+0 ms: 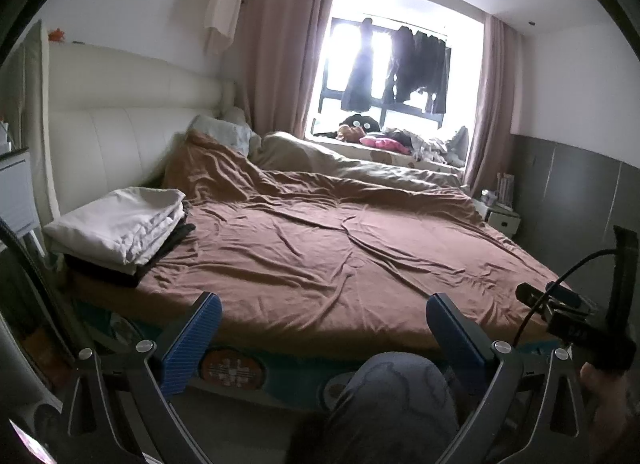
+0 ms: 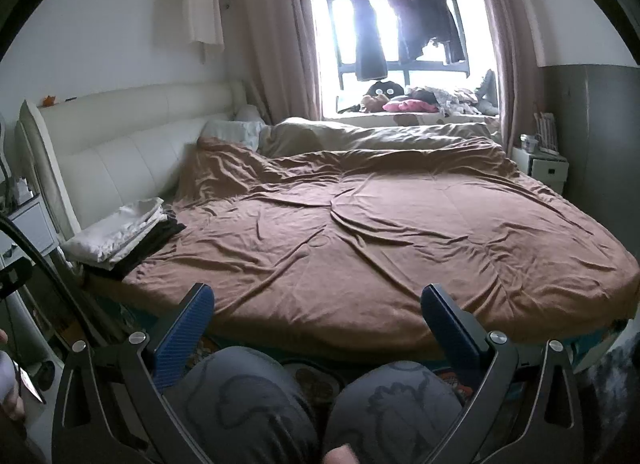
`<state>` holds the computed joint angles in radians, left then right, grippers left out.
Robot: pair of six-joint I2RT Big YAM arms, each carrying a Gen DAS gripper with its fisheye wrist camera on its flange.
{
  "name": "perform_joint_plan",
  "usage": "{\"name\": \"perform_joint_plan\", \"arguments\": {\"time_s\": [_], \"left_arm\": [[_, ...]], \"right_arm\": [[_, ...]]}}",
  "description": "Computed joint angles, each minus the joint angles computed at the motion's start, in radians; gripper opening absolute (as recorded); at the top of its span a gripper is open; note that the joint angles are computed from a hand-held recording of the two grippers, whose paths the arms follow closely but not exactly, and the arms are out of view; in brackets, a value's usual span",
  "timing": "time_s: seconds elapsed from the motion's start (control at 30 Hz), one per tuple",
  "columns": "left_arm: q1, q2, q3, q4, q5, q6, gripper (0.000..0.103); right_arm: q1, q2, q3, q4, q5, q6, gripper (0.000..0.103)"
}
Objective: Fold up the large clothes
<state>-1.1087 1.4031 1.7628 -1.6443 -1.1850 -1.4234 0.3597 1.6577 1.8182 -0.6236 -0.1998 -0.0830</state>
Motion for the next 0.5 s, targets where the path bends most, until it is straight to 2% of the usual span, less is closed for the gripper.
{"name": "perform_joint_plan", "arguments": {"time_s": [0.17, 0.27, 0.33, 0.5], "left_arm": [[0.001, -0.007, -0.009, 0.010, 0.000, -0.001, 0.103], [-0.004, -0.002, 0.000, -0.002, 0.004, -0.015, 0.103], [-0.009, 0.008, 0.015, -0.034, -0.003, -0.038, 0.103], [-0.010, 0.006, 0.018, -0.033, -0.004, -0.037, 0.103]], "right_arm": [[-0.002, -0.003, -0.001, -0.001, -0.007, 0.002, 0.103], [-0.002, -0.003, -0.001, -0.002, -0.007, 0.005, 0.103], [-0.004, -0.002, 0.002, -0.005, -0.012, 0.009, 0.103], [0.001, -0.003, 0.000, -0.006, -0.005, 0.009, 0.103]]}}
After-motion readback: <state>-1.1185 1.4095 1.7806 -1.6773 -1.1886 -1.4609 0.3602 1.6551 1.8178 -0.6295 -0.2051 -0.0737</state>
